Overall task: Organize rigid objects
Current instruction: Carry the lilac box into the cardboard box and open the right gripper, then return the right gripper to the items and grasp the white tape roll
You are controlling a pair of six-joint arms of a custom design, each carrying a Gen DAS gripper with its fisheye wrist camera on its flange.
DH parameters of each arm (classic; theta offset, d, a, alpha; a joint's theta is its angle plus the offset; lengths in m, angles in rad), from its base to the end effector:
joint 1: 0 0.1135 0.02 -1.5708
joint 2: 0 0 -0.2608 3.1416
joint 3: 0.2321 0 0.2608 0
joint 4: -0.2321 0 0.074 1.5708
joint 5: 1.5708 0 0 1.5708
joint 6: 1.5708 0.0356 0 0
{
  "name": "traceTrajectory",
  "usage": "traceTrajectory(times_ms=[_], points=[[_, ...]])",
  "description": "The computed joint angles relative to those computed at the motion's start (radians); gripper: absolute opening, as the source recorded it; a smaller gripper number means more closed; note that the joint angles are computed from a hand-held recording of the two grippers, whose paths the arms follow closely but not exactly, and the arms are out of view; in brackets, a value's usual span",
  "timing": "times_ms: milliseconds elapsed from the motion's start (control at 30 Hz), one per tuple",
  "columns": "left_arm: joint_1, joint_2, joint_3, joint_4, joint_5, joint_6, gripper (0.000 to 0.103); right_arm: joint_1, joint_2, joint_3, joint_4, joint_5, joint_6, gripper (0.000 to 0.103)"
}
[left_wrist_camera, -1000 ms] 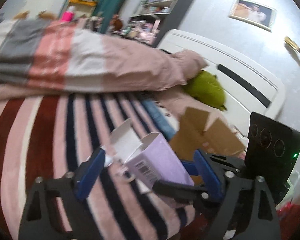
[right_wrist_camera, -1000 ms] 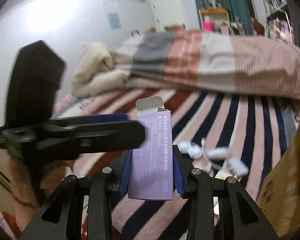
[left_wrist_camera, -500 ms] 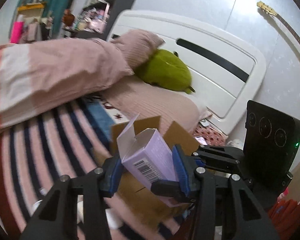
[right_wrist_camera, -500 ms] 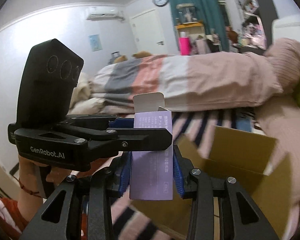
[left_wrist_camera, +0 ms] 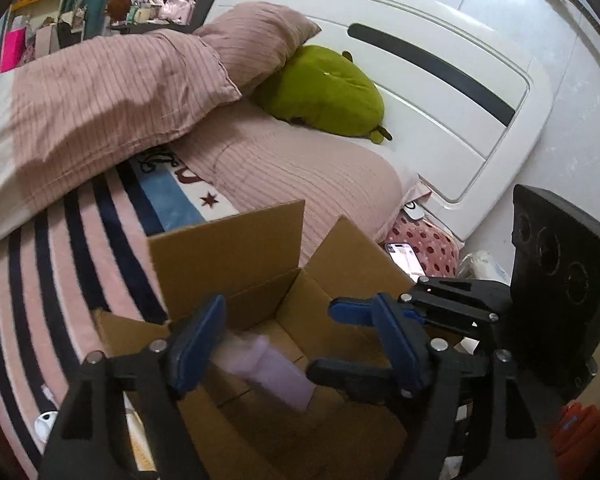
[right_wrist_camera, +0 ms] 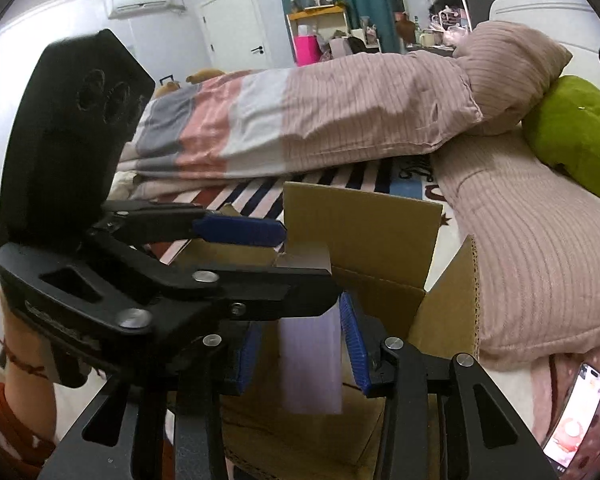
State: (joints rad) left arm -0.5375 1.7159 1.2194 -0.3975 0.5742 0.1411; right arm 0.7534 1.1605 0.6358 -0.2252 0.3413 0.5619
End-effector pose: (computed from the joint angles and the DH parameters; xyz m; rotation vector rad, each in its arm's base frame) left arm 0.3118 -0.2084 0.2224 1.0560 2.2265 -0.8794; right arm 0.1864 0.1585 0.2041 -0.0477 2.2851 0.2954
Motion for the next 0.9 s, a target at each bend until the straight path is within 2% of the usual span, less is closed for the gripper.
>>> traceTrajectory(times_ms=[100,233,300,400,533,667,733,900], points=[[0.038,-0.058,-0.042,0.012,0.000,0.004,0.075,0.020,0.006,0.014,-0.012,0.014,0.008,0.056],[0.133,-0.154,-0.107,0.018,0.036,0.021,0.078,0.080,0.025,0.060,-0.037,0.076,0.014,0.068],[0.192,-0.212,-0.150,0.025,0.049,0.034,0.084,0.112,0.044,0.090,-0.034,0.095,0.009,0.083],[0.300,-0.281,-0.205,0.018,0.085,0.065,0.084,0.180,0.087,0.147,-0.012,0.160,-0.016,0.100],[0.461,-0.354,-0.299,0.049,0.087,0.101,0.086,0.280,0.237,0.305,-0.044,0.274,-0.048,0.103],[0.637,-0.329,-0.355,0.068,0.136,0.169,0.086,0.350,0.415,0.460,-0.051,0.331,-0.088,0.103],[0.700,-0.300,-0.376,0.091,0.142,0.193,0.086,0.351,0.483,0.507,-0.010,0.250,-0.126,0.103],[0.819,-0.214,-0.429,0.160,0.167,0.250,0.086,0.367,0.656,0.605,0.061,0.166,-0.160,0.103]])
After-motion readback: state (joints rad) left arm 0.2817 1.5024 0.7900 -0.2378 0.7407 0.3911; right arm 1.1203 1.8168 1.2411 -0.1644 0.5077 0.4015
